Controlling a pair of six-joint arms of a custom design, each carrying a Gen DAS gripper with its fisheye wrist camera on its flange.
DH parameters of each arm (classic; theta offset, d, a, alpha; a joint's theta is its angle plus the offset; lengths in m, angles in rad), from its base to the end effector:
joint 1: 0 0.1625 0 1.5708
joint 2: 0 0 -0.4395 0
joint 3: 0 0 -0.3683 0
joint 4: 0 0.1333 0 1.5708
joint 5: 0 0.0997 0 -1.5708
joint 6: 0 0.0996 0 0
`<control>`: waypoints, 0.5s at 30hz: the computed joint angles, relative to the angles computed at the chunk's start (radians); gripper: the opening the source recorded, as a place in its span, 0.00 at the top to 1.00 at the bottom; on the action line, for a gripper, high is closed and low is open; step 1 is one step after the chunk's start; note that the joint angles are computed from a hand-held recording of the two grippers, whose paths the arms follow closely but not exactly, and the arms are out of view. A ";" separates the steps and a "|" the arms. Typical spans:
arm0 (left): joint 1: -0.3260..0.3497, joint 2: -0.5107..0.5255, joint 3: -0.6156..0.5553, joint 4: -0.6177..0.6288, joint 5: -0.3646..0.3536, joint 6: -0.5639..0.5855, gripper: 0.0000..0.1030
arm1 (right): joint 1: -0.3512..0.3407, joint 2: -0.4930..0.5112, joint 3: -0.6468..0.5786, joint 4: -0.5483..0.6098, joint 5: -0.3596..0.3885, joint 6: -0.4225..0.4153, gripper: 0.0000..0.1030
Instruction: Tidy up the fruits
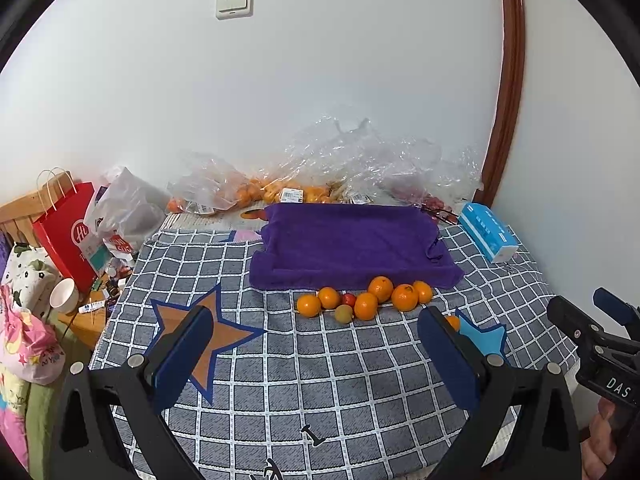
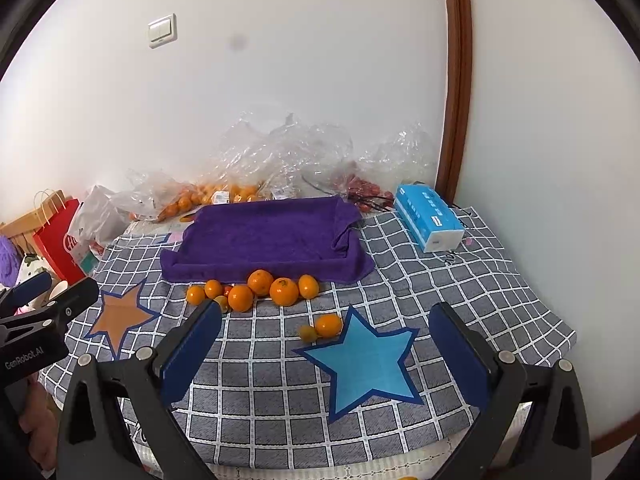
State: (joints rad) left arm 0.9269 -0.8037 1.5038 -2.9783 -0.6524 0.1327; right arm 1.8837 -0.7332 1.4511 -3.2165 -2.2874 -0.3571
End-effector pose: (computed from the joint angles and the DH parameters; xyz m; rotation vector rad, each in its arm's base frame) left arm -0.2514 -0.6888 0.2604 0.4625 2.1944 -1.0639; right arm 0.2874 -0.6678 0.2491 0.3338 -2.2115 1.0814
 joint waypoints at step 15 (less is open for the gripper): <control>-0.003 -0.006 0.005 -0.001 -0.002 -0.004 0.00 | 0.000 -0.005 0.005 0.002 0.001 0.015 0.01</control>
